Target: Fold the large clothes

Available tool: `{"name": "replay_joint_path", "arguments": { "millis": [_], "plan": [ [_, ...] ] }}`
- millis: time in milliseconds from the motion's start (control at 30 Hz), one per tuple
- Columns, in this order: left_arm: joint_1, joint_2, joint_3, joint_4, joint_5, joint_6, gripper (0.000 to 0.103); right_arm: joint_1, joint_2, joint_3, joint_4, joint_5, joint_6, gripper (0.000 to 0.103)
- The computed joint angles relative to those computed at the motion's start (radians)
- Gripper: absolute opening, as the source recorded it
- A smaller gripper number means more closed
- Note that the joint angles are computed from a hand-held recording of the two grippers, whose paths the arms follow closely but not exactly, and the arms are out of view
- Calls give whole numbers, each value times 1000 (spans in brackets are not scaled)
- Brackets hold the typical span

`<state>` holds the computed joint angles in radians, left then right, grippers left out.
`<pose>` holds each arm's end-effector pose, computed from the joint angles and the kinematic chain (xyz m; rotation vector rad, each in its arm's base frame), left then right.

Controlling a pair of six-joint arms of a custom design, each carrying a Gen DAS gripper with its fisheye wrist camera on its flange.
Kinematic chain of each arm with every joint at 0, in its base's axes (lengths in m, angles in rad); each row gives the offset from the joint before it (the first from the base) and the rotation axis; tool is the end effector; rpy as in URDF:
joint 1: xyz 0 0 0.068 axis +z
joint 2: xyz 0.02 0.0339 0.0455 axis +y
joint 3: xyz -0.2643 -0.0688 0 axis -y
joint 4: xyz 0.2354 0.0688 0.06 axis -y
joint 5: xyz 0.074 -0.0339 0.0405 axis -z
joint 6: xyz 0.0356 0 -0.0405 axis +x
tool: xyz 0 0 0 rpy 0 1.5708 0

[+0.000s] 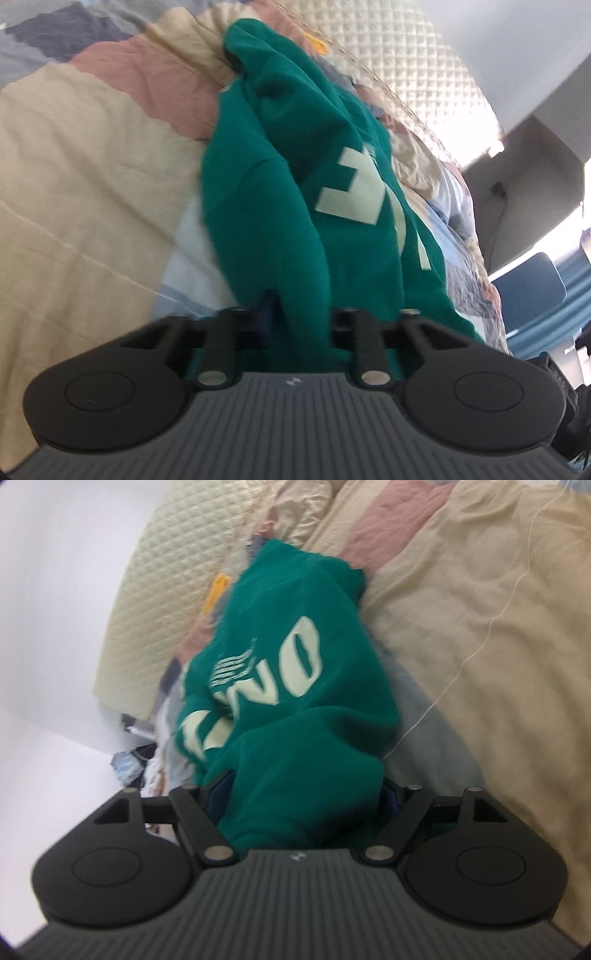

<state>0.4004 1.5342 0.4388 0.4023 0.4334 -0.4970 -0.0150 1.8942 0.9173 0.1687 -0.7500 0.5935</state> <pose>0.2390 0.0849 0.1279 -0.7601 2.1104 -0.5412 0.3549 0.0189 0.1302 0.3532 2.3733 1.1652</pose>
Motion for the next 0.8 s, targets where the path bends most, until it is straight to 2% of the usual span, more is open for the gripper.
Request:
{"name": "replay_joint_path", "arguments": {
  "millis": [33, 133, 233, 367, 500, 600, 667, 800],
  "plan": [
    [13, -12, -16, 23, 5, -18, 7, -1, 16, 8, 5, 0, 3, 79],
    [68, -100, -80, 98, 40, -77, 6, 9, 27, 22, 9, 18, -15, 79],
    [125, -242, -135, 91, 65, -94, 5, 2, 4, 4, 16, 27, -33, 79],
    [253, -433, -170, -49, 147, -117, 5, -25, -32, -38, 37, -20, 1, 79],
    [434, -561, -172, -223, 302, -95, 5, -40, -95, -102, 52, -88, 14, 79],
    [492, -571, -145, -313, 326, -64, 5, -40, -131, -124, 41, -97, -17, 79],
    [500, -533, -136, -315, 338, -50, 5, -34, -127, -116, 23, -76, -28, 79],
    [485, -502, -118, -378, 305, -16, 6, -27, -67, -80, 5, -58, -15, 80]
  ]
}}
